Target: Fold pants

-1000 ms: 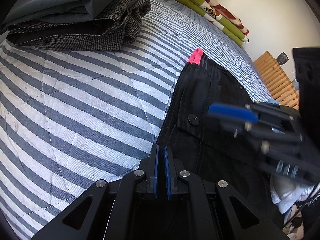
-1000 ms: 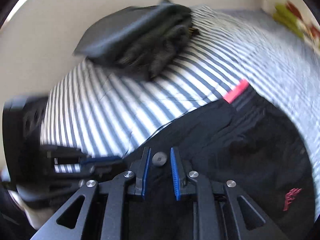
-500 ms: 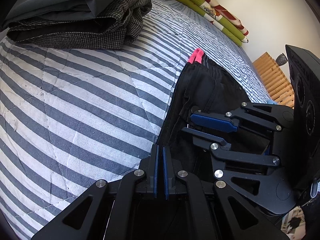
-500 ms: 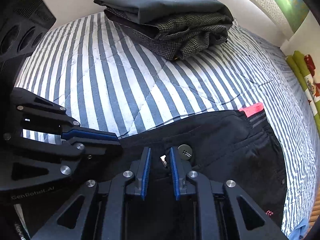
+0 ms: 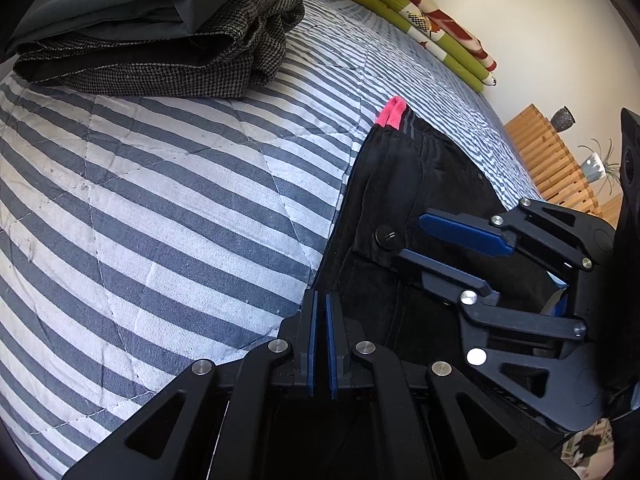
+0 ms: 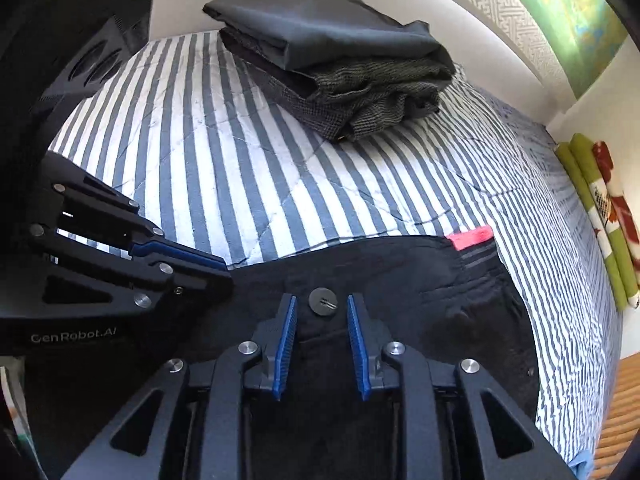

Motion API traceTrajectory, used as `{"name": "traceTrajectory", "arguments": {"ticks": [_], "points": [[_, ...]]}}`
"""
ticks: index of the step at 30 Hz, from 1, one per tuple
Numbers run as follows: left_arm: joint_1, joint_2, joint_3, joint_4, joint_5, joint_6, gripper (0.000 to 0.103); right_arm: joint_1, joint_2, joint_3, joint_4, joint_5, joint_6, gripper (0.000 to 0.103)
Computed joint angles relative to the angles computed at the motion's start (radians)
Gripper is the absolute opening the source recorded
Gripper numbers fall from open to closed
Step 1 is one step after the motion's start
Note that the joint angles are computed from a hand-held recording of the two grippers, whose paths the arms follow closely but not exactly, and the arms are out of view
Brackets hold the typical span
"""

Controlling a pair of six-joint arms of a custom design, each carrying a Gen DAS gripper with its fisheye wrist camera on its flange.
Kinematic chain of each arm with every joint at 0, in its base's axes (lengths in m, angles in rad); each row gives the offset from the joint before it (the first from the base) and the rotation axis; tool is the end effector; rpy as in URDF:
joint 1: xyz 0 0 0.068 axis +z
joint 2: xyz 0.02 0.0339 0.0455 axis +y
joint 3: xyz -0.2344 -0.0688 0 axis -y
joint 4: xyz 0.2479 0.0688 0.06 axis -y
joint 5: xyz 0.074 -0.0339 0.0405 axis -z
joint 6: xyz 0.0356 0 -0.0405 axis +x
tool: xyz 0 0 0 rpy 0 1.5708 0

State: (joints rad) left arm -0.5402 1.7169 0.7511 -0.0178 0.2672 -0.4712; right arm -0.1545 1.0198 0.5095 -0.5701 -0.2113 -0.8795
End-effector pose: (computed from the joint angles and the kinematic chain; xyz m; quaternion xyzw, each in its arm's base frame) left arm 0.2563 -0.1647 0.0854 0.0712 0.9468 -0.2505 0.1892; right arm 0.1930 -0.0225 0.1485 -0.3660 0.8929 -0.0304 0.2604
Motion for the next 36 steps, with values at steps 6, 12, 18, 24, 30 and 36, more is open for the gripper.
{"name": "traceTrajectory", "arguments": {"ticks": [6, 12, 18, 24, 30, 36], "points": [[0.001, -0.008, -0.009, 0.000, 0.007, -0.005, 0.004, 0.004, -0.008, -0.025, -0.022, 0.003, -0.048, 0.029], [-0.001, -0.017, -0.026, 0.009, 0.000, 0.001, 0.004, 0.059, 0.018, -0.081, 0.098, 0.042, -0.065, 0.031], [-0.008, -0.024, -0.031, 0.008, -0.004, -0.005, 0.003, 0.000, 0.223, 0.066, 0.044, -0.031, -0.051, 0.027], [-0.009, -0.031, -0.024, -0.007, -0.005, -0.007, 0.003, -0.129, 0.404, 0.253, -0.131, -0.193, -0.008, 0.009], [-0.002, -0.043, -0.026, -0.020, -0.007, 0.006, 0.003, -0.141, 0.446, 0.285, -0.147, -0.224, 0.034, 0.005], [-0.002, -0.036, -0.021, -0.018, -0.006, 0.006, 0.003, -0.228, 0.549, 0.402, -0.314, -0.306, -0.020, 0.002]]}}
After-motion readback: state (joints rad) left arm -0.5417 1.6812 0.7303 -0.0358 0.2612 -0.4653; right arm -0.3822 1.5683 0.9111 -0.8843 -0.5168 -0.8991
